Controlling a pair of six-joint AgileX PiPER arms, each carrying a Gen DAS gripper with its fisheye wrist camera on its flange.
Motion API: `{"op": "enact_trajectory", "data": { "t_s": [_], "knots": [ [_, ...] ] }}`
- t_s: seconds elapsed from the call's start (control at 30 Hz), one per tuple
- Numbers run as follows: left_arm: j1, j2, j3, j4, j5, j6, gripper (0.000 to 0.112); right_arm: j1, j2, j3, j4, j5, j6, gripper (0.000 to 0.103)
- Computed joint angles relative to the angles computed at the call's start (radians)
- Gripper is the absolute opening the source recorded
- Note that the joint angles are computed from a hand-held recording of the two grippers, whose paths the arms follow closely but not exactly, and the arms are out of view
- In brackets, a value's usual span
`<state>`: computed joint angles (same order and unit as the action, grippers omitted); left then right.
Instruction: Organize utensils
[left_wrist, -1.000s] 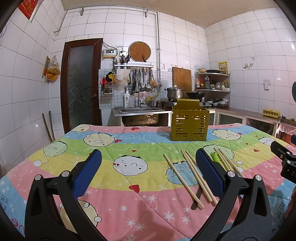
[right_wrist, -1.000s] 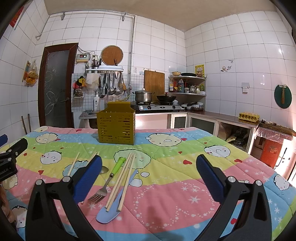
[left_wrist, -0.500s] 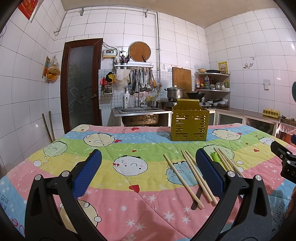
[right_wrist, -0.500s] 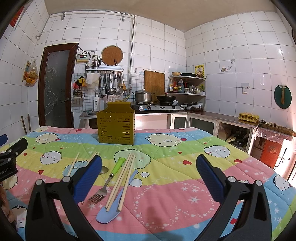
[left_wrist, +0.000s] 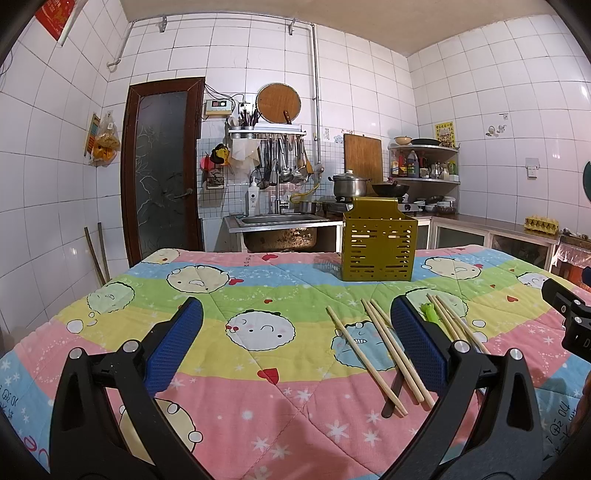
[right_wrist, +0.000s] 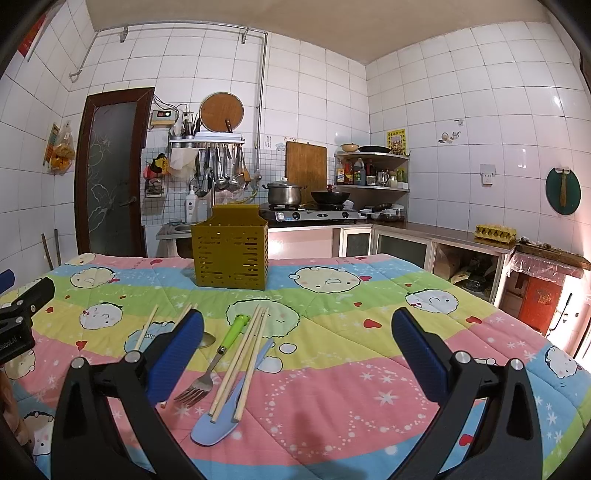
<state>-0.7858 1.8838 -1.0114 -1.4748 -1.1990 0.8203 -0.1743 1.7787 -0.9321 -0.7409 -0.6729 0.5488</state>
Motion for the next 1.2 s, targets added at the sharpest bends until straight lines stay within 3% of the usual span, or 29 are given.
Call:
{"op": "enact_trajectory", "data": {
  "t_s": [0.83, 1.03, 1.2],
  "knots": [
    [0.009, -0.005, -0.002, -0.007, 0.013, 0.015, 0.098, 0.001, 0.001, -0.001, 0.003, 0.007, 0.004, 0.099],
    [0.02, -0.005, -0.016, -0.032, 0.035, 0.049, 0.098, -0.024, 0.024, -0.065, -0.191, 0.036, 0.212, 0.099],
    [0.056, -0.012, -0.039, -0.076, 0.103, 0.093, 0.098, -0.012, 0.051, -0.124, -0.315, 0.094, 0.342, 0.099]
  ]
}}
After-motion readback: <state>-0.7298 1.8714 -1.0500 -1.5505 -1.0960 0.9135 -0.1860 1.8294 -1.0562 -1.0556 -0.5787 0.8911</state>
